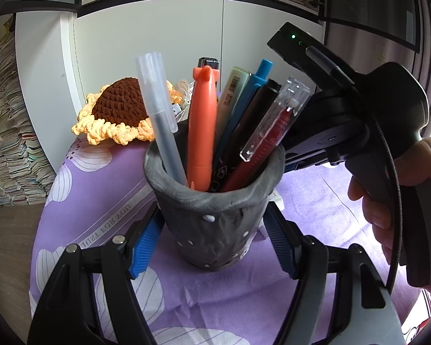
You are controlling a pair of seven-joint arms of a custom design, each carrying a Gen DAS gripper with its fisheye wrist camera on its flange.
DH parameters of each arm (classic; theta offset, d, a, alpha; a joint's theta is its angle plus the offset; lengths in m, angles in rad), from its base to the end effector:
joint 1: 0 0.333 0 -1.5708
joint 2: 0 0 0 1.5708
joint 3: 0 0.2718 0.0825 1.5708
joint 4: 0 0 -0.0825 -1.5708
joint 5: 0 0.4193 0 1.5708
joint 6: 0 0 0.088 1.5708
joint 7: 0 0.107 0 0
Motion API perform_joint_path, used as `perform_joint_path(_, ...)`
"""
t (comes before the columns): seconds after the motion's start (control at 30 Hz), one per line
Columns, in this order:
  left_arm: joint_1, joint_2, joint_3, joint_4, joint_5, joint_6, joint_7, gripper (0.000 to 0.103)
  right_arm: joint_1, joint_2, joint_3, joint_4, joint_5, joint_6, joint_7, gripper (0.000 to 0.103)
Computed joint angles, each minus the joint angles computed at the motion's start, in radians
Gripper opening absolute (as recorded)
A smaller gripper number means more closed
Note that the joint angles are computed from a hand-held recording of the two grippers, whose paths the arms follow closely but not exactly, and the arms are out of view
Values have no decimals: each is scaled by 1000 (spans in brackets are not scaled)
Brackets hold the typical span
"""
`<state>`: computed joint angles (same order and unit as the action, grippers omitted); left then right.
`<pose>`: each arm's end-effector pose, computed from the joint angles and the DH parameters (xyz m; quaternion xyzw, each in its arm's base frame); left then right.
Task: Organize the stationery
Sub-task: 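Move the right gripper to the white eraser on the cloth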
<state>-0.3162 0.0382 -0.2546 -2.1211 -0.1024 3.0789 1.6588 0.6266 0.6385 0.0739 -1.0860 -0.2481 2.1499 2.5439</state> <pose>0.5314 -0.3300 0.4428 -0.4357 0.7827 -0.3949 0.2040 0.6132 0.4816 0.4600 -0.6137 0.7550 -0.0848 0.2150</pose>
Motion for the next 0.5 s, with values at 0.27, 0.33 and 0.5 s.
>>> perform_joint_path(0.27,1,1,-6,3,-39,-12,35,70,51,72,-32,122,-51,-100,-25,19)
perform_joint_path(0.33,0,0,-5,2,-40,-12,35,70,56,23,-35,50,-71,-87,-16,18)
perform_joint_path(0.5,-1,0,-3,3,-34,-12,31,70,44,-151,-16,-193,-113,-46,25,18)
